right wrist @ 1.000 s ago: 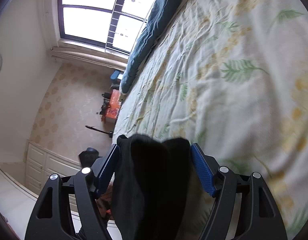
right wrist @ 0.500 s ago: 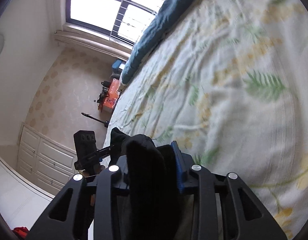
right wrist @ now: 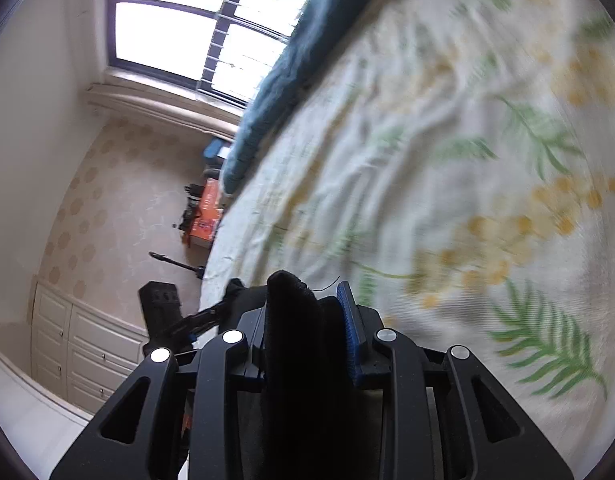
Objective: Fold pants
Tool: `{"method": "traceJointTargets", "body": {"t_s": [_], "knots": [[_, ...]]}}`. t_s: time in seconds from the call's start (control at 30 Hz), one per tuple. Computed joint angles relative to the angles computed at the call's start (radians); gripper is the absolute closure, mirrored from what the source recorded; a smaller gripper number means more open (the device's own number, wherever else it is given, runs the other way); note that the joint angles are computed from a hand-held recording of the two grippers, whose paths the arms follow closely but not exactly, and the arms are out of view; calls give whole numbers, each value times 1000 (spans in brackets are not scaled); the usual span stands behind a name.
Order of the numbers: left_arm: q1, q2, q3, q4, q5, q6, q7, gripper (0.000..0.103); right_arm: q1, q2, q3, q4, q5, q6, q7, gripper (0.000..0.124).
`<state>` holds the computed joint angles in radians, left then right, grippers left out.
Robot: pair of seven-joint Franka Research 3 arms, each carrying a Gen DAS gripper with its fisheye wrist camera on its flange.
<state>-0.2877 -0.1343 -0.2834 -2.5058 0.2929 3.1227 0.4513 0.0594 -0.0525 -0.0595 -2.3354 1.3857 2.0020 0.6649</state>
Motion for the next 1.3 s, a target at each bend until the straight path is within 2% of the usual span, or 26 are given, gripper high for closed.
{"method": "traceJointTargets", "body": {"t_s": [0.03, 0.1, 0.13, 0.2, 0.27, 0.3, 0.37, 0.5, 0.6, 0.63, 0.73, 0.8, 0.83, 0.87, 0.9, 0.93, 0.97, 1.0, 1.07, 1.13, 1.27, 1.3], "knots": [[14, -1, -11, -5, 16, 12, -16, 69, -3, 7, -4, -2, 13, -15, -4, 95], [38, -4, -31, -10, 48, 21, -44, 54, -10, 12, -7, -6, 26, -37, 2, 95], [37, -8, -31, -21, 45, 32, -57, 51, -12, 7, -7, -10, 24, -40, 12, 92], [-3, -17, 6, -59, 3, 96, -55, 43, -18, -16, -12, -23, 12, -55, 23, 80], [3, -47, -11, -113, -27, 167, -86, 36, -28, -62, -26, -60, 2, -78, 20, 62], [3, -61, -21, -135, -40, 193, -93, 33, -34, -86, -34, -81, -8, -89, 20, 60], [31, -99, -84, -186, -82, 241, -105, 32, -45, -140, -53, -133, -26, -113, 19, 54], [30, -167, -183, -265, -166, 273, -143, 32, -65, -236, -90, -241, -70, -158, 8, 53], [47, -204, -282, -301, -230, 296, -176, 32, -85, -324, -118, -332, -85, -193, 3, 53], [42, -206, -305, -315, -252, 330, -196, 31, -85, -348, -119, -356, -78, -192, 8, 53], [6, -164, -322, -326, -301, 426, -213, 26, -83, -391, -127, -402, -60, -201, 19, 53], [-9, -136, -335, -311, -334, 441, -180, 22, -72, -403, -112, -409, -55, -180, 19, 53], [12, -138, -376, -298, -375, 413, -144, 22, -63, -408, -99, -409, -47, -156, 22, 53], [62, -149, -453, -277, -439, 367, -91, 22, -55, -417, -92, -412, -40, -136, 29, 55], [104, -150, -504, -265, -462, 355, -69, 23, -54, -423, -96, -416, -49, -132, 37, 59], [115, -143, -525, -254, -489, 350, -40, 30, -50, -429, -92, -420, -57, -118, 48, 72], [109, -124, -512, -241, -452, 345, -53, 48, -48, -429, -94, -423, -62, -108, 53, 82], [101, -117, -505, -235, -451, 333, -50, 53, -49, -428, -103, -427, -68, -106, 56, 85], [112, -140, -531, -240, -469, 324, -55, 62, -52, -456, -113, -446, -72, -105, 62, 89], [87, -181, -514, -250, -461, 291, -83, 65, -53, -487, -121, -465, -73, -110, 71, 90], [107, -259, -554, -245, -431, 184, -135, 65, -65, -565, -137, -524, -103, -118, 81, 90], [103, -269, -557, -249, -421, 180, -148, 65, -66, -570, -141, -535, -102, -119, 83, 90]]}}
